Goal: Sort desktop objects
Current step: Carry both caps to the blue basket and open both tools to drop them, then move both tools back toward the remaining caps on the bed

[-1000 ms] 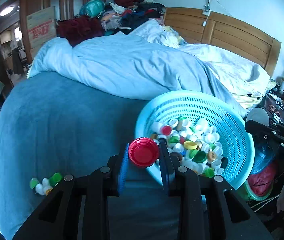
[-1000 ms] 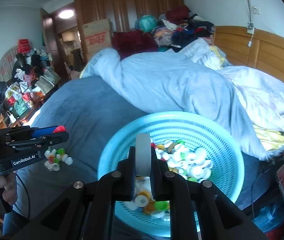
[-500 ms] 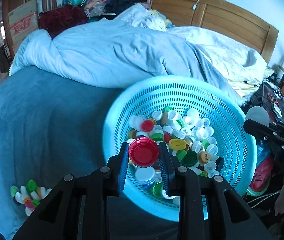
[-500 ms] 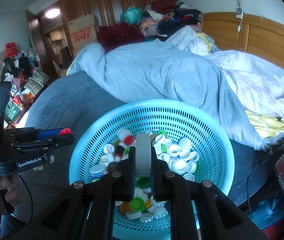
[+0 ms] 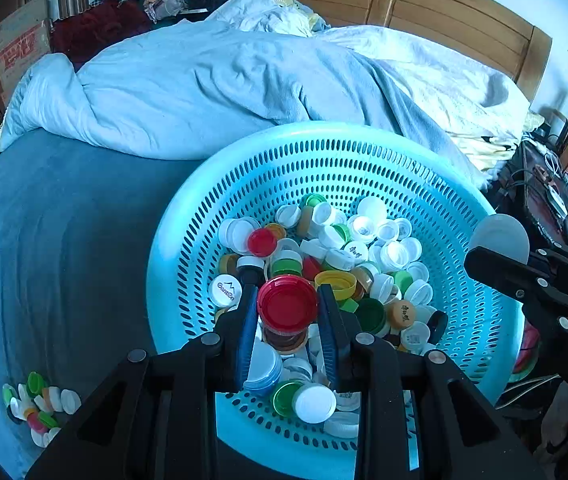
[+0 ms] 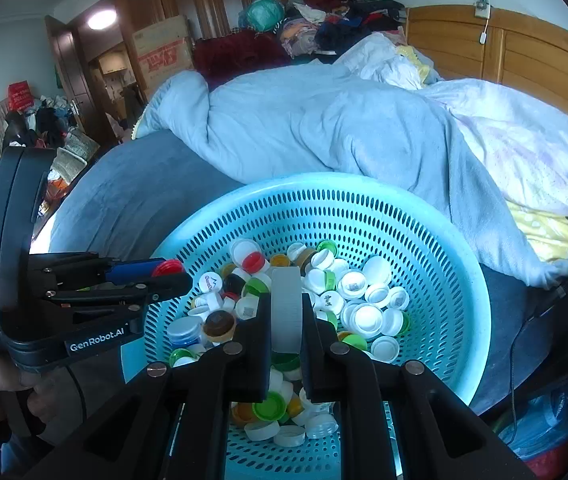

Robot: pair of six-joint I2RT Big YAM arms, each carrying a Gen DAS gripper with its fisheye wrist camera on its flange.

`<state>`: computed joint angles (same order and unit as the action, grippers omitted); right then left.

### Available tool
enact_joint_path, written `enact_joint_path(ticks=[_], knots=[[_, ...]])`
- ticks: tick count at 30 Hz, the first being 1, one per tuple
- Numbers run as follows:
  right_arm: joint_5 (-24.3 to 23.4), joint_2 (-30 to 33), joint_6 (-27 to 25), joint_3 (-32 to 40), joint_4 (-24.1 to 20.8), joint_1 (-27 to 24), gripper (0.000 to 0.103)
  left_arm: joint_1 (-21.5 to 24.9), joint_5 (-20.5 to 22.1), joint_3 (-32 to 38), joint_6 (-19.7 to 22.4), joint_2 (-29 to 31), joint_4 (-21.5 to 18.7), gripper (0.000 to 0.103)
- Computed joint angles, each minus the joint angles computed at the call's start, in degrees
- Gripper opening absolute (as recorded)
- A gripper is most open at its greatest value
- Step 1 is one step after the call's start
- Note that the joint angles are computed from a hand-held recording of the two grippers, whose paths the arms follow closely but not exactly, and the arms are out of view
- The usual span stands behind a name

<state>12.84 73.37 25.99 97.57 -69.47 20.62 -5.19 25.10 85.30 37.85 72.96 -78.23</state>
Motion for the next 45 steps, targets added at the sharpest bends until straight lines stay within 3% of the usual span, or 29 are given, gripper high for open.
enact_joint_path(ticks=[6,7,8,10,12,21,24,26,27,29,33,36,40,45], knots=[[-0.20,0.32,0.05,-0.25,-0.06,-0.34,0.016,-0.91,-0.27,-0.83,0.03,0.71,0.19,0.025],[-0.10,0.53,-0.05,-0.10,-0.26,-0.43,0.038,-1.00,-0.19,-1.10,-0.05,0.68,0.58,0.025],[0.47,0.54,-0.18,-0.17,-0.22,-0.39,0.076,-1.12,-0.42,-1.68,-0.45,0.35,1.61,0.025],[3.39,-0.20,-0.29,-1.01,1.16,0.21,0.097,-1.08,-0.89,-2.89,-1.61,-0.40,3.99,0.034],[3.89,-0.62,0.11,-1.33,1.75,0.13,0.097,-0.42,0.19,-3.88,-2.73,-0.95,6.16,0.041],[3.26,-2.91,2.04,-4.00,5.13,-0.06,0.097,0.55,3.42,-5.96,-1.16,-1.07,6.55,0.041],[2.27,-3.30,1.64,-4.42,5.69,0.74,0.097,3.07,4.97,-7.43,0.53,-1.91,7.74,0.041],[2.14,-3.58,1.32,-4.83,6.55,1.64,0.097,6.28,5.43,-8.34,0.89,-2.20,9.59,0.041],[1.90,-3.58,1.12,-4.98,7.27,2.43,0.097,9.04,7.91,-8.46,1.82,-2.05,9.78,0.041],[1.43,-3.37,0.67,-5.05,8.69,3.77,0.089,14.16,9.22,-9.35,2.92,-2.52,12.59,0.041],[1.02,-0.83,-2.01,-2.85,10.81,7.80,0.086,27.01,14.12,-8.12,4.37,-0.04,14.72,0.041],[0.39,1.65,-3.22,-0.81,11.02,10.23,0.085,34.53,13.15,-6.13,4.35,4.44,16.55,0.041],[-0.69,5.32,-3.74,2.13,10.13,13.07,0.086,39.82,7.78,-1.14,2.62,13.16,16.91,0.041],[-0.72,9.65,-5.04,7.20,6.86,16.39,0.085,41.04,8.23,3.00,6.98,18.80,13.89,0.041]])
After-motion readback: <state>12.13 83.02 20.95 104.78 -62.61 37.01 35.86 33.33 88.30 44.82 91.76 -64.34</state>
